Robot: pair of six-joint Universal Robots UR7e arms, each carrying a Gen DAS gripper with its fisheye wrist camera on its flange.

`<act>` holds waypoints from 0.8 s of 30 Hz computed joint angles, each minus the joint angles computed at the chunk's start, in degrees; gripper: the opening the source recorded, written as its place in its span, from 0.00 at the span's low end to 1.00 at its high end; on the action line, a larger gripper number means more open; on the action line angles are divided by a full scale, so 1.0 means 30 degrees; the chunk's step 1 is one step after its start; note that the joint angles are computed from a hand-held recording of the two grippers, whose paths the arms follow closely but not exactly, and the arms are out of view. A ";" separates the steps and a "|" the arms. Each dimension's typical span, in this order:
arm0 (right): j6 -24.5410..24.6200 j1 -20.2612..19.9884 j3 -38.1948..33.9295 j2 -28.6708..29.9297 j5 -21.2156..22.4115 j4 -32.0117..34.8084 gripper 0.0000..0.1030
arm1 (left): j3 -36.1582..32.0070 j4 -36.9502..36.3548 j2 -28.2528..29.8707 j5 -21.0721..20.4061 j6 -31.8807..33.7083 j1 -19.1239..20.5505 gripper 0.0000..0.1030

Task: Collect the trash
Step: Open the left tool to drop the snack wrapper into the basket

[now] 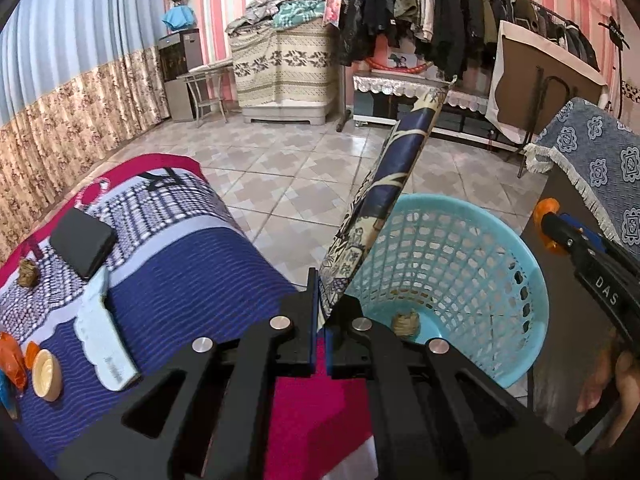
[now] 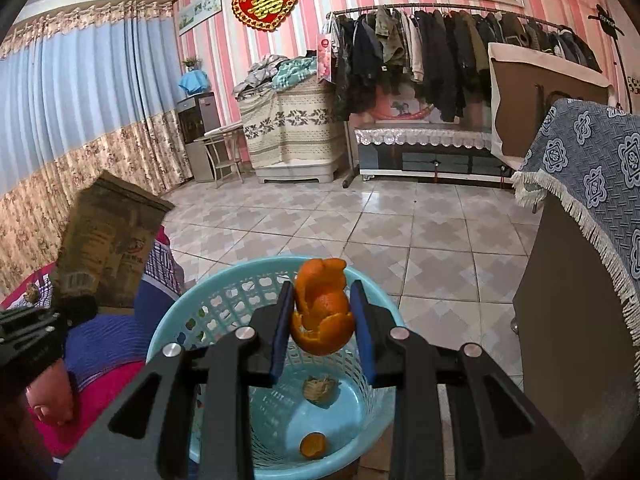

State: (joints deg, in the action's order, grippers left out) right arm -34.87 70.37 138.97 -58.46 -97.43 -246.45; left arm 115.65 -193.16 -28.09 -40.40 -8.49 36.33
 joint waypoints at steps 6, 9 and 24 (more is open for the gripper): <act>0.0416 -0.0232 0.0047 -0.0251 0.0037 0.0037 0.28 | -0.1197 0.0157 0.1030 -0.0720 0.0533 -0.0116 0.01; 0.0685 -0.0345 0.0117 -0.0259 0.0082 -0.0091 0.28 | -0.1757 0.0352 0.1527 -0.0861 0.0681 -0.0128 0.01; 0.1028 -0.0551 0.0047 -0.0491 0.0251 0.0302 0.28 | -0.2935 0.2108 0.2272 -0.0627 0.0092 0.0326 0.45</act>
